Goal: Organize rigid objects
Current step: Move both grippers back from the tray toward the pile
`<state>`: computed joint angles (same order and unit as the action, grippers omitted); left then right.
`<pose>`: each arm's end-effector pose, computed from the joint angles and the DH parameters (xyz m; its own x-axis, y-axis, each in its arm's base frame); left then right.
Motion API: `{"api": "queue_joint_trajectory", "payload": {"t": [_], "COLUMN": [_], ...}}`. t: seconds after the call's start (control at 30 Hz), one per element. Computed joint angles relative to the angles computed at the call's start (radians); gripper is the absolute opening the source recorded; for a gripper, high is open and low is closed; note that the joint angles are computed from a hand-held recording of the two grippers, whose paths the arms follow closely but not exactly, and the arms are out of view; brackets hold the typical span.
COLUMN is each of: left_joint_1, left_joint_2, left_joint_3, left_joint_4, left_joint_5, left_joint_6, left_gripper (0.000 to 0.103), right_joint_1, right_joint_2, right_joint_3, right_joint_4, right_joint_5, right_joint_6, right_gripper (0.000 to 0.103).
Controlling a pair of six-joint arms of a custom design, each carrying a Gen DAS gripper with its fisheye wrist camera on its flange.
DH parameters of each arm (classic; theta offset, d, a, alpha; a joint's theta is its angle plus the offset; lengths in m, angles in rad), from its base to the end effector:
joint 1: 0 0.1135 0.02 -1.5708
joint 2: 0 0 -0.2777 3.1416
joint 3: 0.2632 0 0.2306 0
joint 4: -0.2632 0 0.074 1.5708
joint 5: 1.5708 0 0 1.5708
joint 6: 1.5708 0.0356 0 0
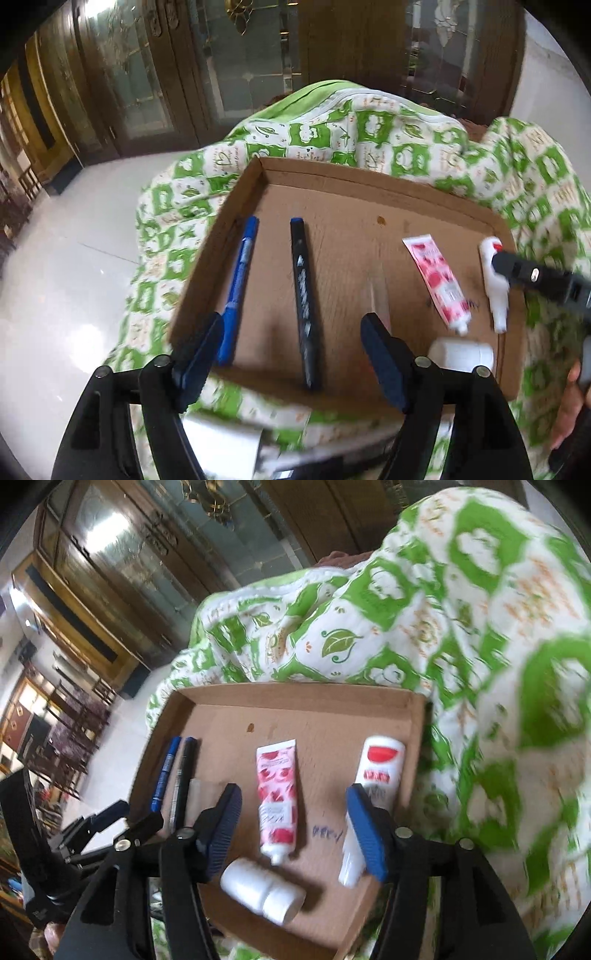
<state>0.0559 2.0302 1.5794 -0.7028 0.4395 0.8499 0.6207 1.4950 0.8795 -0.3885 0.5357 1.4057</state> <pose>0.4129 0.0079 0.2223 -0.5112 0.6523 -0.5597 0.7660 0.6411 0.0476 0.2315 0.1432 0.2226 -0.3862 0.7666 -0.5130 0.6314 0.6251 0.4589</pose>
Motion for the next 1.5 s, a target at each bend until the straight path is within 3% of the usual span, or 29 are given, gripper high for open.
{"api": "queue_joint_trajectory", "payload": {"t": [0.1,0.33,0.43,0.57,0.67,0.77,0.87,1.1,1.33,1.5], "left_joint_1": [0.054,0.169,0.226,0.309,0.347,0.349,0.347,0.345,0.331,0.330], "left_joint_2": [-0.071,-0.196,-0.208,-0.120,-0.027,-0.032,-0.033,-0.053,-0.043,-0.028], "left_joint_3": [-0.077,-0.238,-0.245,-0.194,-0.122,-0.133,-0.152,-0.206,-0.219,-0.196], "left_joint_4": [0.025,0.073,0.026,-0.056,-0.146,-0.113,-0.086,-0.020,-0.003,-0.026], "left_joint_5": [0.014,0.069,0.094,0.103,0.082,0.099,0.097,0.076,0.034,0.037], "left_joint_6": [0.082,0.255,0.315,0.371,0.364,0.332,0.328,0.344,0.346,0.338], "left_gripper": [0.082,0.093,0.096,0.098,0.098,0.098,0.098,0.098,0.098,0.098], "right_joint_1": [0.075,0.191,0.228,0.272,0.285,0.295,0.325,0.339,0.317,0.256], "right_joint_2": [-0.011,0.064,0.085,0.076,0.081,0.108,0.168,0.251,0.219,0.251], "right_joint_3": [0.012,0.088,0.127,0.126,0.128,0.169,0.249,0.294,0.222,0.191], "right_joint_4": [-0.040,-0.096,-0.141,-0.133,-0.126,-0.147,-0.249,-0.240,-0.302,-0.286], "right_joint_5": [0.058,0.074,0.086,0.087,0.069,0.026,-0.027,-0.139,-0.172,-0.286], "right_joint_6": [0.061,0.104,0.104,0.103,0.108,0.089,0.124,0.092,0.280,0.268], "right_gripper": [0.069,0.072,0.072,0.072,0.072,0.071,0.068,0.065,0.065,0.065]}}
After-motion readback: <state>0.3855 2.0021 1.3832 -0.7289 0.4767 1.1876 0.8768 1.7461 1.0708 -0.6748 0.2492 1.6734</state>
